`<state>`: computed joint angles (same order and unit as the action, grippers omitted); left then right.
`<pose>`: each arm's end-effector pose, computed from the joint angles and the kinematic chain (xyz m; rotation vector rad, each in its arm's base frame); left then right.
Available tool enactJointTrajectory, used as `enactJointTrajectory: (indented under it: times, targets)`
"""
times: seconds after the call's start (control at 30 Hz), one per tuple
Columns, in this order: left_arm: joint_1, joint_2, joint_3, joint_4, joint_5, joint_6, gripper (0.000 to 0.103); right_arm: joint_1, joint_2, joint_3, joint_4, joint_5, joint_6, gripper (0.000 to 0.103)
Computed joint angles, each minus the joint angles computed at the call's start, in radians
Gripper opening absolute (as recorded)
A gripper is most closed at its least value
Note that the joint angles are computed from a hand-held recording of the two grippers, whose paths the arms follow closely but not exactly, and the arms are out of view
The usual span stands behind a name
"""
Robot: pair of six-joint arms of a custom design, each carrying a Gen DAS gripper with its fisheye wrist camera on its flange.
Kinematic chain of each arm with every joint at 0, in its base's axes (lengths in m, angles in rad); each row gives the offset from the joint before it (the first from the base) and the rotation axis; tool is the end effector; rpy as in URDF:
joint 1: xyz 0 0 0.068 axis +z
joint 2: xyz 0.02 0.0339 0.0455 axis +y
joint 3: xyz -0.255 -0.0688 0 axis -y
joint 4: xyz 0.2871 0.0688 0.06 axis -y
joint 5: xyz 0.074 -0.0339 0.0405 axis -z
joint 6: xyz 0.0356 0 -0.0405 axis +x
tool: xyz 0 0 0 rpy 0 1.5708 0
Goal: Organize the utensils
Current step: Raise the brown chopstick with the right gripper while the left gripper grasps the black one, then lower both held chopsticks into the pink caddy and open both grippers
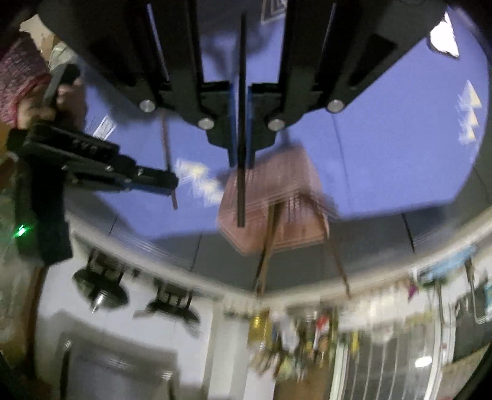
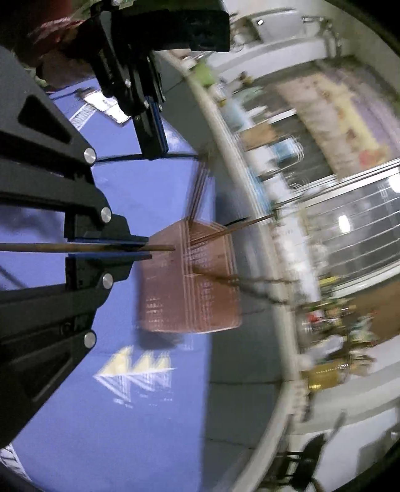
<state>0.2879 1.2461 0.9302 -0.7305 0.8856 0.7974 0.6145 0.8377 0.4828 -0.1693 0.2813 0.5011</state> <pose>0.2749 0.0527 0.2395 0.8228 2.0520 -0.5866 0.1961 0.1263 0.2053 0.0520 2.0949 0.3869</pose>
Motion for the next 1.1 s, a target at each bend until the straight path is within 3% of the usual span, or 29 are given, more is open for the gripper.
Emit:
enactJointTrajectory:
  times: [0.17, 0.23, 0.33, 0.47, 0.6, 0.83, 0.97, 1.1]
  targets:
    - [-0.004, -0.035, 0.142, 0.003, 0.100, -0.134, 0.005, -0.032, -0.020, 0.137, -0.018, 0.046, -0.085, 0.004]
    - [-0.031, -0.036, 0.199, 0.102, 0.110, -0.265, 0.005, -0.074, 0.025, 0.219, -0.011, 0.044, -0.134, 0.004]
    - [-0.091, -0.018, 0.268, 0.235, 0.035, -0.420, 0.005, -0.135, 0.132, 0.355, 0.016, 0.026, -0.198, 0.004]
    - [-0.166, 0.093, 0.391, 0.290, -0.105, -0.502, 0.005, -0.198, 0.282, 0.488, 0.088, 0.004, -0.247, 0.004]
    - [-0.233, 0.199, 0.442, 0.336, -0.222, -0.518, 0.005, -0.234, 0.406, 0.534, 0.187, -0.003, -0.281, 0.004]
    - [-0.290, 0.279, 0.381, 0.432, -0.340, -0.480, 0.005, -0.261, 0.574, 0.494, 0.312, -0.055, -0.242, 0.004]
    - [-0.309, 0.306, 0.344, 0.432, -0.390, -0.435, 0.005, -0.253, 0.607, 0.444, 0.337, -0.100, -0.215, 0.005]
    - [-0.318, 0.300, 0.327, 0.385, -0.455, -0.399, 0.011, -0.251, 0.594, 0.452, 0.262, -0.118, -0.165, 0.014]
